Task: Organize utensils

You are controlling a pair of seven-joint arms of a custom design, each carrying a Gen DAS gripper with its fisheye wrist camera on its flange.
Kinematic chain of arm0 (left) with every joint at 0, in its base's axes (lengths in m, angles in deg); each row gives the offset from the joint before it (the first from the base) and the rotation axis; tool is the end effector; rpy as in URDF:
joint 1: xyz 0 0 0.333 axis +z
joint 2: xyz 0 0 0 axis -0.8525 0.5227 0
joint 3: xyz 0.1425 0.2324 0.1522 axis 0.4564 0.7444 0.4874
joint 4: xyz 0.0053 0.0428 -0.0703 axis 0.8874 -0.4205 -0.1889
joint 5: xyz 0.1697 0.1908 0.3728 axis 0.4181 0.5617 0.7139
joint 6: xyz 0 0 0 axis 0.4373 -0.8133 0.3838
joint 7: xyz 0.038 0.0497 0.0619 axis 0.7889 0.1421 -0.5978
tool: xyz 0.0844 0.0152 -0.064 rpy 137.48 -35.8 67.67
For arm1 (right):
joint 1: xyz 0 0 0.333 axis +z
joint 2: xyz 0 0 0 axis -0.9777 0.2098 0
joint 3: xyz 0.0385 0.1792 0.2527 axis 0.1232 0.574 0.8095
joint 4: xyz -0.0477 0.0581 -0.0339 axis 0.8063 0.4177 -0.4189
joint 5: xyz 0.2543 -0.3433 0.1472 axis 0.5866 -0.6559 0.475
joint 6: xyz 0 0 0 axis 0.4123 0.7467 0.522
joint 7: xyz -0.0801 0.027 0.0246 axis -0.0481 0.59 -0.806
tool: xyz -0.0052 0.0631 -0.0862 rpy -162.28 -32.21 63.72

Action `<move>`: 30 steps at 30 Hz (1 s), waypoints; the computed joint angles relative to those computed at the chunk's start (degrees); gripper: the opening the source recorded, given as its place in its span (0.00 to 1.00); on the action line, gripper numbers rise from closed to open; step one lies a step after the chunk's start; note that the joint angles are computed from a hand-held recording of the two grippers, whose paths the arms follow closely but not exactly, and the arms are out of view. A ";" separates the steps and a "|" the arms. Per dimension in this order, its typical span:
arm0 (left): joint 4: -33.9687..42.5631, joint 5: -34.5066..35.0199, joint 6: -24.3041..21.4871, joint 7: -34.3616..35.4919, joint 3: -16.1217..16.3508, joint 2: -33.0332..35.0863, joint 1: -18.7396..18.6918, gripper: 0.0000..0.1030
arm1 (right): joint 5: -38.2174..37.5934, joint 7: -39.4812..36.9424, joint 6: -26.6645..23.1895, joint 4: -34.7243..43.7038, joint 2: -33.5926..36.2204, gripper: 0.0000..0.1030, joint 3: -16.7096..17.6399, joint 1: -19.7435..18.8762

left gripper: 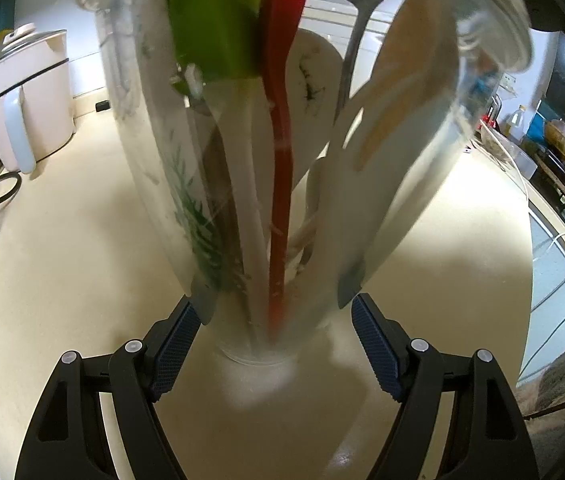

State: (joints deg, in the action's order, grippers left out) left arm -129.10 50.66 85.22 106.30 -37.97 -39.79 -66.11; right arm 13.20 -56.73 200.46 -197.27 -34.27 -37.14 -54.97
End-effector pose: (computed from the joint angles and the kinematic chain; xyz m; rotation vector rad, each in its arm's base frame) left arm 0.6012 -0.3693 0.3507 -1.3192 2.3591 -1.0149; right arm 0.5860 0.2937 0.5000 -1.6857 1.1223 -0.1513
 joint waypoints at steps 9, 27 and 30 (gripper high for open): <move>0.55 -0.92 -0.43 1.72 -1.05 0.49 1.14 0.78 | -0.25 1.10 -1.14 -2.13 -1.69 0.29 -0.85 -0.11; 0.04 -3.52 -0.05 4.50 -4.20 0.35 3.97 0.78 | -18.37 14.27 -5.45 -0.99 -2.11 0.32 -2.22 -1.34; 0.00 -4.42 -0.19 5.86 -4.98 0.32 4.80 0.78 | -22.69 19.23 -3.41 -0.67 -1.42 0.32 -2.40 -2.01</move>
State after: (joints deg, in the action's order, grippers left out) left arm -129.10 46.25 85.03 112.16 -42.95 -39.46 -61.31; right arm -9.49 -37.50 197.05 -197.94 -35.69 -39.54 -56.98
